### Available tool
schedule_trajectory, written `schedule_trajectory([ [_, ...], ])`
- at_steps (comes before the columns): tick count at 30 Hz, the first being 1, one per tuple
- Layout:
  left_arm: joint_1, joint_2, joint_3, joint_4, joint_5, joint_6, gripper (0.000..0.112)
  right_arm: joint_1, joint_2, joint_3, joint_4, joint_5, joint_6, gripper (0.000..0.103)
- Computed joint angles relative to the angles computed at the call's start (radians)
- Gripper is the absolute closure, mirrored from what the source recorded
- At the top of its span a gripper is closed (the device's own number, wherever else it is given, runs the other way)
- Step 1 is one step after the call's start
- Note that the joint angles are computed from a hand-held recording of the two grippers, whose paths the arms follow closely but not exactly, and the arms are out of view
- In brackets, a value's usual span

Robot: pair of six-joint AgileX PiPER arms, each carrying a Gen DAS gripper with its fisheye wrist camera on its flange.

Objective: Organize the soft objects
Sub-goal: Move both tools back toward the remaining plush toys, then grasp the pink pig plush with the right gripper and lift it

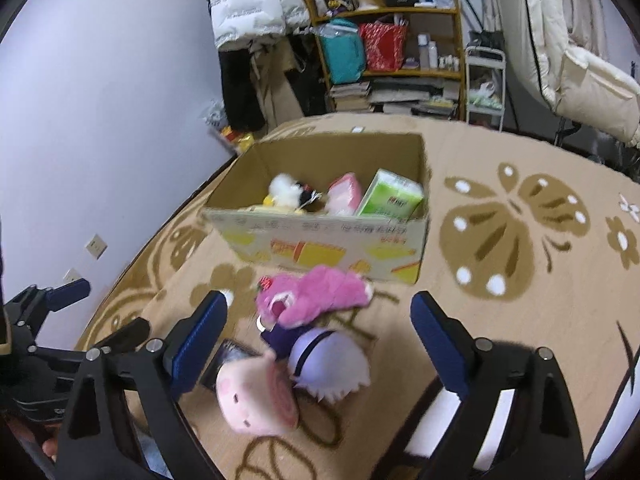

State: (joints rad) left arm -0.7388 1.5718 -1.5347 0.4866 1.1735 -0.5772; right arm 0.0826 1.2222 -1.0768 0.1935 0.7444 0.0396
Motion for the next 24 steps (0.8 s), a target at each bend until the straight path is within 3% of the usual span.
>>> schedule_trajectory([
  [5, 0.021, 0.009, 0.012, -0.031, -0.010, 0.009, 0.016, 0.038, -0.002, 0.026, -0.010, 0.015, 0.013, 0.009],
  [14, 0.062, 0.051, 0.027, -0.111, -0.039, 0.097, 0.016, 0.048, 0.063, 0.030, 0.054, 0.030, -0.044, 0.025],
  [19, 0.099, 0.092, 0.016, -0.181, -0.038, 0.153, 0.016, 0.053, 0.101, 0.020, 0.103, 0.057, -0.098, 0.040],
  [24, 0.109, 0.124, 0.013, -0.233, -0.032, 0.195, 0.016, 0.074, 0.137, 0.011, 0.134, 0.076, -0.135, 0.041],
])
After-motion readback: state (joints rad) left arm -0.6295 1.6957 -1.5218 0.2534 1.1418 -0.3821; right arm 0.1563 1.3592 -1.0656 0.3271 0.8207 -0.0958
